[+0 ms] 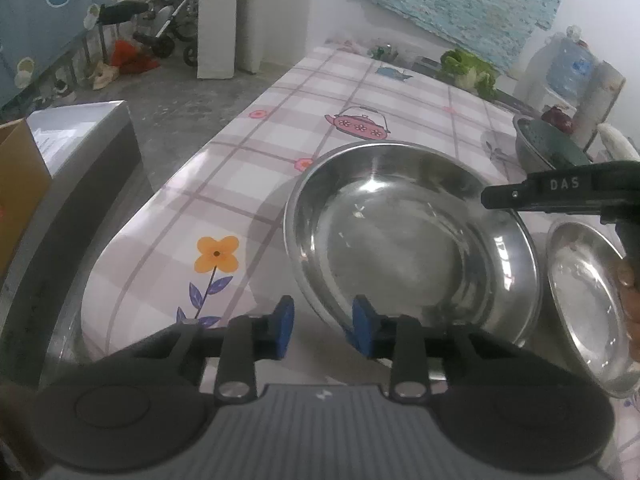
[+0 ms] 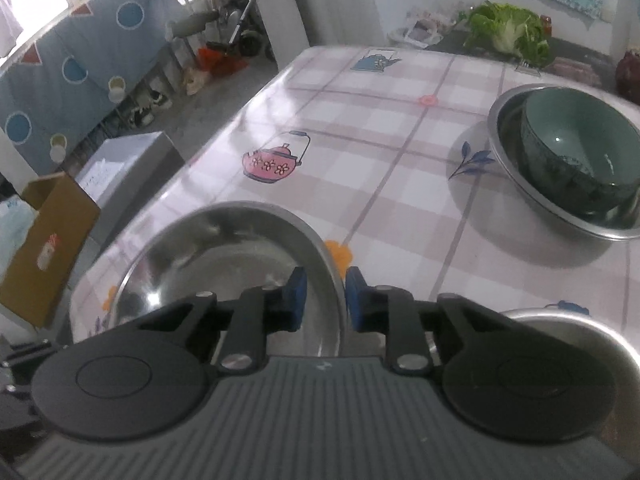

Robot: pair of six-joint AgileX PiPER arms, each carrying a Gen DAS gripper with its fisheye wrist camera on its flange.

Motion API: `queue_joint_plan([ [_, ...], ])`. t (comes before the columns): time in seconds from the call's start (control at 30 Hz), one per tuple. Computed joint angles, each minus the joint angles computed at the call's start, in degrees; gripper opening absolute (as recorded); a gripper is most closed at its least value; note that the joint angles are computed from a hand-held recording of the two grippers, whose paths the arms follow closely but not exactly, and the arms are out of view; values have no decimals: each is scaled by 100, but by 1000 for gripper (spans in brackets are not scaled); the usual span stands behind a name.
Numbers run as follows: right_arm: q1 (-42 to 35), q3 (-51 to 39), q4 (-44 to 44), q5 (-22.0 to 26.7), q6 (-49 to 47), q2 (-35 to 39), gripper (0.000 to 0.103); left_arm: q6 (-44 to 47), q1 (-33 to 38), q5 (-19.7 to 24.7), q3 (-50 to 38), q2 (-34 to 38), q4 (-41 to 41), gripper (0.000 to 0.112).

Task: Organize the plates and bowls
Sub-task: 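Grasp a large steel basin rim with the left tool while the right tool grasps a steel plate rim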

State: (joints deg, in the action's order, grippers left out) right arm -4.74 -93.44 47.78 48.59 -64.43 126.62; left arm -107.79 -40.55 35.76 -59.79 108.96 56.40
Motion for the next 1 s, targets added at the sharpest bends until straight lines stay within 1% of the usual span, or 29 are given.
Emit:
queue_joint_plan([
  [0.07, -28, 123, 78, 68, -74, -72, 17, 147, -4, 57, 0, -18, -106, 24],
  [0.2, -119, 795, 337, 48, -508, -498, 17, 299, 38, 96, 151, -130, -265, 23],
  [0.27, -175, 1115, 424, 119, -724, -691, 17, 271, 37, 150, 307, -232, -268, 23],
  [0.5, -512, 2103, 609, 542, -1267, -1176, 17, -155, -5, 119, 1048, -766, -116, 23],
  [0.67, -923, 2703, 678, 912, -1593, -1450, 17, -324, -42, -12, 1385, -1039, -13, 23],
  [0.8, -1316, 2870, 659, 1329, -1723, -1456, 17, -407, -139, -15, 1471, -1093, 52, 23],
  [1.0, -1770, 2824, 711, 1820, -1591, -1206, 17, -653, -353, 28, 1457, -1035, 200, 23],
])
